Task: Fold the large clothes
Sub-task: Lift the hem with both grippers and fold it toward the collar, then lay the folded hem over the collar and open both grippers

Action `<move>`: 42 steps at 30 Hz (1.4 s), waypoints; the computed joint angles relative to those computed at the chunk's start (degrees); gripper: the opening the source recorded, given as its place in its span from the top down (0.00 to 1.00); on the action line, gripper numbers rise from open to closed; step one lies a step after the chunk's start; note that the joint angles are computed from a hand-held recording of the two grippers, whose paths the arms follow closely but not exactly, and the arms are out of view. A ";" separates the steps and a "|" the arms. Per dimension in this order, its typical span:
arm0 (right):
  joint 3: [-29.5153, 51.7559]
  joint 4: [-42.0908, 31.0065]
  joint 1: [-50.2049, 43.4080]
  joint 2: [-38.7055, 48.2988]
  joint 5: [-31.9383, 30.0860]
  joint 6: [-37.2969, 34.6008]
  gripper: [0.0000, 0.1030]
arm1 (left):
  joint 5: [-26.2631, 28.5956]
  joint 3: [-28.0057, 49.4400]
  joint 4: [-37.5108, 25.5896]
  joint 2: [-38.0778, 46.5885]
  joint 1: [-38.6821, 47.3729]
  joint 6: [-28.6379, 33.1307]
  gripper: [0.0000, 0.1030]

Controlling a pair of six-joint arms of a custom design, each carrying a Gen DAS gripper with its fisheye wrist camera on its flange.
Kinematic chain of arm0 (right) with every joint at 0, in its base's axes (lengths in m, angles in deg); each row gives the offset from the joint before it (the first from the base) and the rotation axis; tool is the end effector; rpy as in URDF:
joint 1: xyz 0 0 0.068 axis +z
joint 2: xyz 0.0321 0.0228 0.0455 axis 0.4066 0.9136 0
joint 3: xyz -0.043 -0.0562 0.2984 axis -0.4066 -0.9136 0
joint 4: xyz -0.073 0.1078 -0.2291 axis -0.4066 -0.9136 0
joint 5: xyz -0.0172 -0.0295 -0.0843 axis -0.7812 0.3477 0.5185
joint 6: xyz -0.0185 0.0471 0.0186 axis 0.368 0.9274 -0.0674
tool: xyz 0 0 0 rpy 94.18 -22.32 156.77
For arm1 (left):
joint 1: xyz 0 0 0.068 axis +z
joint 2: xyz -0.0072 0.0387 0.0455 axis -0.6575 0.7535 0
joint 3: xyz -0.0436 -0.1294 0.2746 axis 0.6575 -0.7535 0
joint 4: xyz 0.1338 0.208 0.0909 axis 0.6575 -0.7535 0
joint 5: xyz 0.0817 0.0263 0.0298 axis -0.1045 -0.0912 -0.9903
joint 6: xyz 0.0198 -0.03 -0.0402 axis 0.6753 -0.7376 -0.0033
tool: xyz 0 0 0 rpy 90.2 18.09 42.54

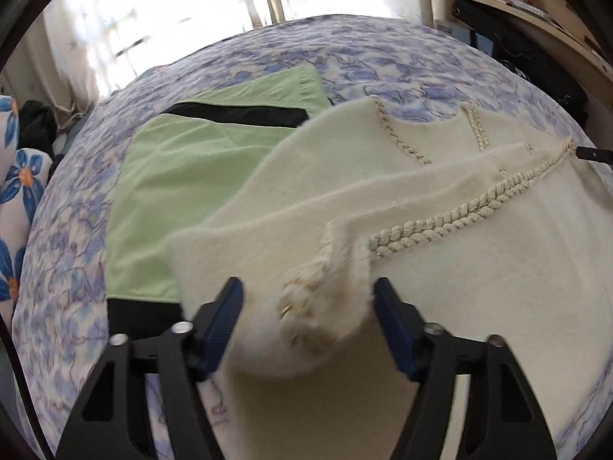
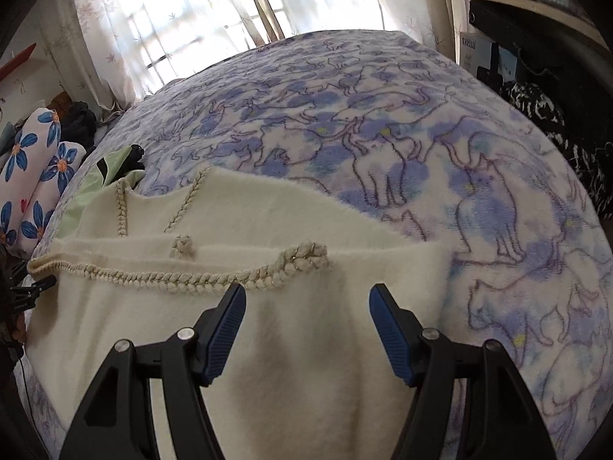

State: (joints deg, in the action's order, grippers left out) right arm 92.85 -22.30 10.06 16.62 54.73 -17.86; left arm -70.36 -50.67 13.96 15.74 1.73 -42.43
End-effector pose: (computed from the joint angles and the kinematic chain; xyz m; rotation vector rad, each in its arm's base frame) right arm 0.3211 -0.0610 0.1458 -0.4255 2.5180 0.4791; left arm 0.1635 0.1362 0.1347 -0.0118 2.5470 0.1205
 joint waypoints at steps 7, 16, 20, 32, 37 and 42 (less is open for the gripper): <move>1.59 -0.41 2.99 4.10 1.35 1.49 0.77 | 2.93 3.26 -2.97 3.42 1.29 -3.54 0.79; -9.69 10.34 0.17 -12.68 -0.20 8.02 0.92 | 1.72 8.01 -13.98 -6.87 0.73 -13.22 0.91; -7.92 12.36 1.52 -16.32 0.96 13.70 0.92 | -1.73 11.58 -13.89 -8.58 -2.60 -18.62 0.91; 3.98 18.74 14.26 4.31 20.83 23.27 0.92 | -13.35 21.09 0.20 19.44 -11.61 -31.97 0.91; 5.59 18.07 14.17 11.19 23.14 24.58 0.88 | -11.76 18.55 8.47 23.44 -11.03 -30.16 0.84; 6.14 14.40 12.94 7.94 22.06 24.26 0.82 | -7.51 18.70 4.16 19.25 -6.36 -31.58 0.55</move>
